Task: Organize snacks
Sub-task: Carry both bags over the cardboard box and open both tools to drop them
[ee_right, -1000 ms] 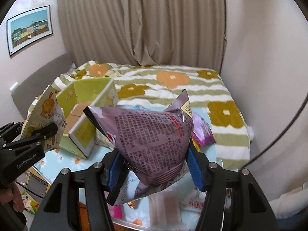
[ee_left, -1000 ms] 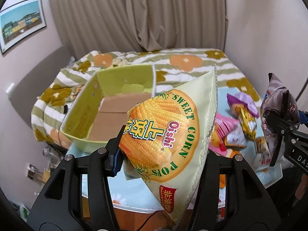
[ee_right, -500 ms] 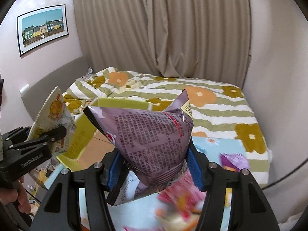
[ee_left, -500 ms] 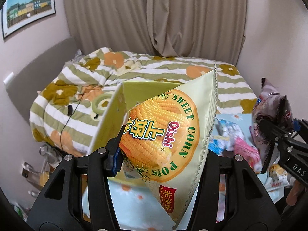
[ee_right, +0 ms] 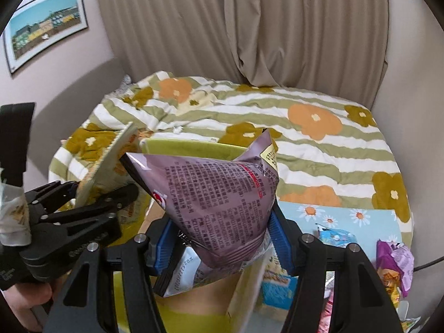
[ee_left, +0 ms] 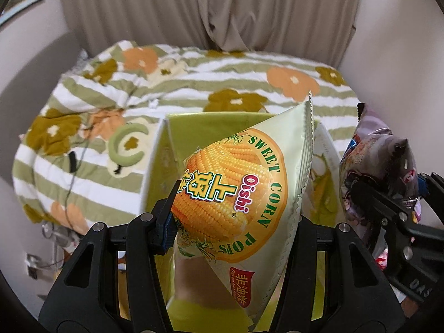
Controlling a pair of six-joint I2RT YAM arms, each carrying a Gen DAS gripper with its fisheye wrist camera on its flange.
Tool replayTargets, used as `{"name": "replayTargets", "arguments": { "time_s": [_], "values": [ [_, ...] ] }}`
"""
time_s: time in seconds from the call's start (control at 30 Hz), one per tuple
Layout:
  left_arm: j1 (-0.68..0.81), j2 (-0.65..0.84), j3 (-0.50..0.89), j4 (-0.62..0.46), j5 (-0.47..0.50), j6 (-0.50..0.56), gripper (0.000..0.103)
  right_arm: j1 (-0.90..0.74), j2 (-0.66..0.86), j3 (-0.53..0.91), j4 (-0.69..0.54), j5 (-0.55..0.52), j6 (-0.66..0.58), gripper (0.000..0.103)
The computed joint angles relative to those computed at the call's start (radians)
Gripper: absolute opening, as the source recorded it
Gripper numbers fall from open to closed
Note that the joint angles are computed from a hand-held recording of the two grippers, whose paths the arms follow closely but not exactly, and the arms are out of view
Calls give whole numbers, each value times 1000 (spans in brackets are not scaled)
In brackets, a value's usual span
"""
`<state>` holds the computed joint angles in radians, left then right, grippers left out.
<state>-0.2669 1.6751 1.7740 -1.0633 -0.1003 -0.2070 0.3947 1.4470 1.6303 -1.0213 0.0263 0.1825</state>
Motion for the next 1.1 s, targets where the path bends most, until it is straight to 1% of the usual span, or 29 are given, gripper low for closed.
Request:
{"name": "replayTargets", "arguments": {
  "time_s": [0.03,0.07,0.1,0.13,0.17,0.2,0.27,0.43,0.57,0.87,0.97,1.03,1.07,1.1],
  "values": [
    [10,20,2,10,15,10,49,2,16,1,5,12,9,57],
    [18,41,7,17,28,18,52,4,21,-5,9,17,18,57],
    [24,56,8,20,41,25,62,6,37,-2,20,28,25,57],
    [31,75,15,22,43,30,84,10,47,1,23,46,26,57],
    [27,76,5,35,26,24,95,14,53,1,29,58,27,57],
    [21,66,-16,56,14,19,103,11,61,4,35,64,27,57],
    [29,48,-49,89,13,31,103,0,76,15,37,60,27,57],
    [33,18,-83,71,-8,32,103,-18,97,47,29,26,9,57],
    [23,-48,-131,57,-33,18,103,-17,118,82,14,-10,-38,57],
    [40,-119,-194,31,-67,-23,103,5,271,239,-54,-46,-122,57],
    [51,-134,-209,27,-73,-29,103,20,325,280,-50,-54,-140,60],
    [59,-143,-216,21,-75,-30,103,27,334,266,-17,-52,-139,78],
    [62,-150,-222,18,-75,-30,103,25,333,253,5,-64,-137,103],
    [65,-158,-227,15,-76,-30,103,21,319,221,39,-78,-135,103]
  ]
}}
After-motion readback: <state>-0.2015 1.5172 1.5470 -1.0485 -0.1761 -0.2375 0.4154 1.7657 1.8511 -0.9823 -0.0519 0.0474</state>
